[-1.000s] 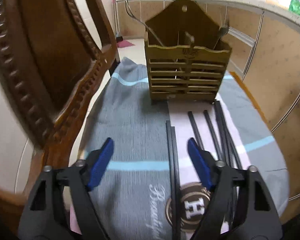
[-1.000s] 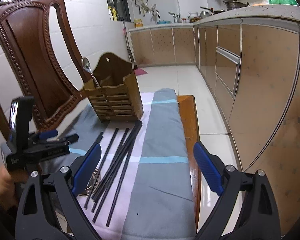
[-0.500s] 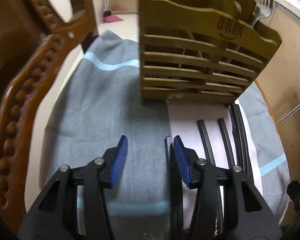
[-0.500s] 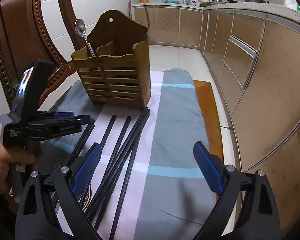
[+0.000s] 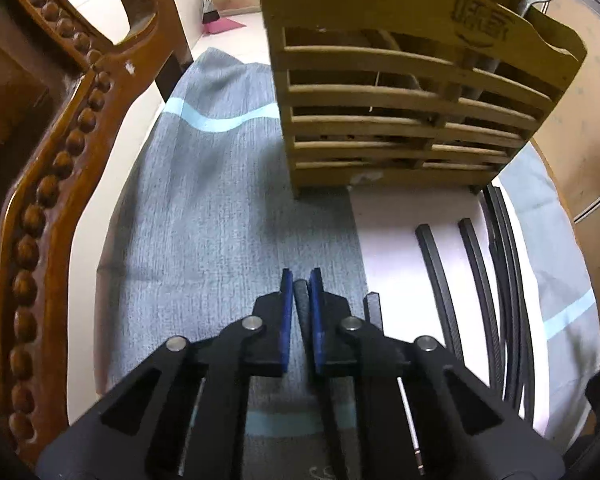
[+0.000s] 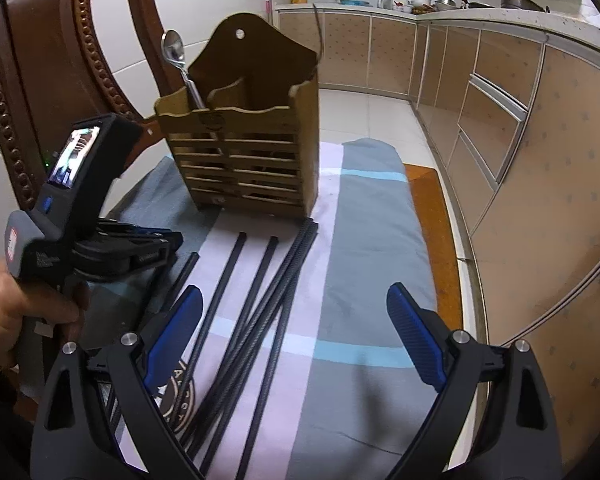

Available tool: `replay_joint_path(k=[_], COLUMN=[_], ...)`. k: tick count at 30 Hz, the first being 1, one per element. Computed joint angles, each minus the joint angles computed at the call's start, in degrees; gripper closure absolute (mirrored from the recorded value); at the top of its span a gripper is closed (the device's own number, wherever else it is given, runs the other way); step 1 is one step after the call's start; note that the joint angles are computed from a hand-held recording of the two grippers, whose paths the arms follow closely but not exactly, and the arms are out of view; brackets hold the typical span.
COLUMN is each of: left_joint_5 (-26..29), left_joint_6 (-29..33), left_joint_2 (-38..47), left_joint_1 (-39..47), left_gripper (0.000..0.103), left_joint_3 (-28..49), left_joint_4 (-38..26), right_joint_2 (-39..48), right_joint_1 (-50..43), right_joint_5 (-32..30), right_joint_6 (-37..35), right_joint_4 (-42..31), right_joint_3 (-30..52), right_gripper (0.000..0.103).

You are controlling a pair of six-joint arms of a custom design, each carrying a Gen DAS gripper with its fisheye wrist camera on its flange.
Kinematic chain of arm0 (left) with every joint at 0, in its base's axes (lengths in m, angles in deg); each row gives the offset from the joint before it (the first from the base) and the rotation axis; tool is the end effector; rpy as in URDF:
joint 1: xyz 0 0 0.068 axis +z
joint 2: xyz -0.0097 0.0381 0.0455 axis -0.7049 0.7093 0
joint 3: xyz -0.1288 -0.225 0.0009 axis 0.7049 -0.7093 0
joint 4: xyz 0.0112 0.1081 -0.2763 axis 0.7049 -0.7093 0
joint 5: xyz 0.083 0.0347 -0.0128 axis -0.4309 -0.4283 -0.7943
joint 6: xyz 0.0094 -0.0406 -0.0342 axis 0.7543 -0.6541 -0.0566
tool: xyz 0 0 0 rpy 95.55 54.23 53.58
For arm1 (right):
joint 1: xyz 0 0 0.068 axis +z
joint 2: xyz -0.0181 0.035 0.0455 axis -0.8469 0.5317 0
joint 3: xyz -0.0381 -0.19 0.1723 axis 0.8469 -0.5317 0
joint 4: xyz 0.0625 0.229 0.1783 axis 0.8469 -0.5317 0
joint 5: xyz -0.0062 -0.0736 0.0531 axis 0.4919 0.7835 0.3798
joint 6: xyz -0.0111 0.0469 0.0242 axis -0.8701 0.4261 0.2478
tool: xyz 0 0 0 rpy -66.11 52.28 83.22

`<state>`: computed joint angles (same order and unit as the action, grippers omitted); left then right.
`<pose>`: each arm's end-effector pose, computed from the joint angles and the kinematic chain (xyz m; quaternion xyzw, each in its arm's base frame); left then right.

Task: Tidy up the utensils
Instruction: 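Grasp a black chopstick with the left gripper while the right grasps another chopstick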

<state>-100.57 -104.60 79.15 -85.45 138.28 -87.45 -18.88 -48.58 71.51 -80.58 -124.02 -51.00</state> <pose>0.2329 -0.1870 0.1910 0.0466 0.9676 -0.0135 0.2479 0.1568 0.0277 0.1723 -0.1067 0.9134 0.0460 0.3901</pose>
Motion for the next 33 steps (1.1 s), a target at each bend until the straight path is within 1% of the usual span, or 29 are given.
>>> replay_joint_path(k=[2, 3, 4, 6, 7, 9, 11, 12, 13, 14, 16, 17, 18, 19, 20, 21, 22, 24, 25, 27, 29, 30, 32, 33], left_joint_5=[0.2, -0.8, -2.6, -3.1, -3.9, -6.0, -9.1, -10.3, -13.3, -16.5, -23.3, -26.0, -28.1, -28.7, -29.8, -31.6, -33.5, -34.9, -34.2, -35.0, -35.9, -36.0, -34.7, -34.5], left_joint_6=[-0.8, -1.4, -4.0, -4.7, -5.3, -6.6, -8.4, -8.8, -10.5, -12.0, -13.6, -14.5, -15.5, -15.3, -16.0, -16.7, -18.2, -19.3, -17.5, -17.9, -18.5, -18.3, -16.4, -16.0], left_joint_2=[-1.1, -2.9, -6.4, -12.6, -17.3, -25.4, -30.8, -32.0, -33.8, -32.8, -31.8, -31.4, -31.3, -31.6, -31.9, -32.1, -32.2, -32.5, -34.3, -35.6, -35.9, -36.4, -37.1, -37.2], left_joint_1=[0.1, 0.3, -2.2, -2.4, -2.9, -4.9, -8.9, -10.3, -13.8, -17.8, -24.2, -26.7, -28.9, -29.1, -30.5, -32.2, -33.9, -35.7, -34.4, -35.5, -36.4, -36.5, -34.8, -34.6], left_gripper=[0.097, 0.097, 0.097, 0.097, 0.097, 0.097, 0.097, 0.097, 0.097, 0.097, 0.097, 0.097, 0.097, 0.097, 0.097, 0.097, 0.097, 0.097, 0.097, 0.097, 0.097, 0.097, 0.097, 0.097], left_joint_3=[-0.9, -1.7, -2.7, -3.5, -3.4, -2.4, -0.6, 0.4, 2.0, 4.5, 9.0, 11.2, 13.0, 13.1, 14.1, 15.2, 16.0, 17.1, 16.0, 16.6, 17.1, 17.1, 15.9, 15.9], left_joint_4=[0.8, 0.8, -1.4, -3.6, -5.7, -10.3, -15.0, -16.2, -19.0, -21.2, -25.9, -28.4, -30.4, -30.0, -31.6, -33.4, -35.3, -36.4, -34.8, -35.8, -36.6, -36.4, -33.7, -33.6], right_joint_2=[-0.3, -0.5, -0.7, -1.6, -1.6, -0.6, 1.5, 3.6, 6.2, 8.5, 17.7, 21.6, 27.6, 33.7, 37.6, 41.9, 47.0, 52.0, 53.6, 56.7, 58.6, 59.4, 59.8, 59.3], right_joint_1=[1.8, 2.9, 3.9, 6.7, 7.8, 10.6, 13.0, 14.3, 15.7, 16.7, 19.7, 20.6, 21.5, 22.1, 22.2, 22.0, 22.5, 23.4, 24.4, 25.3, 26.1, 26.8, 28.2, 28.7], right_joint_5=[0.9, 1.4, 1.9, 3.2, 3.8, 4.7, 5.3, 5.6, 6.1, 6.6, 8.7, 9.5, 10.1, 10.7, 10.7, 10.3, 11.2, 12.5, 14.6, 16.1, 16.9, 17.3, 18.6, 18.7], right_joint_6=[0.7, 1.1, 1.5, 2.7, 3.4, 5.3, 7.2, 8.3, 9.6, 10.6, 12.5, 13.1, 13.8, 14.7, 15.4, 16.0, 16.6, 17.5, 17.6, 18.3, 18.9, 18.9, 19.3, 19.5], right_joint_4=[-0.1, -0.1, -0.1, -0.2, -0.2, 0.1, 0.9, 1.8, 3.2, 4.8, 9.8, 11.8, 14.4, 16.5, 17.6, 18.8, 19.2, 19.9, 20.4, 19.3, 17.6, 16.6, 15.7, 15.7], right_joint_3=[-0.1, -0.2, -0.4, -0.8, -0.9, -0.7, -0.3, 0.2, 0.9, 1.2, 3.6, 4.6, 6.4, 8.6, 10.0, 11.8, 14.3, 16.9, 17.9, 21.0, 23.3, 24.4, 25.1, 24.9], right_gripper=[0.012, 0.012, 0.012, 0.012, 0.013, 0.013, 0.015, 0.020, 0.024, 0.027, 0.035, 0.037, 0.044, 0.050, 0.052, 0.057, 0.061, 0.064, 0.065, 0.066, 0.074, 0.094, 0.094, 0.094])
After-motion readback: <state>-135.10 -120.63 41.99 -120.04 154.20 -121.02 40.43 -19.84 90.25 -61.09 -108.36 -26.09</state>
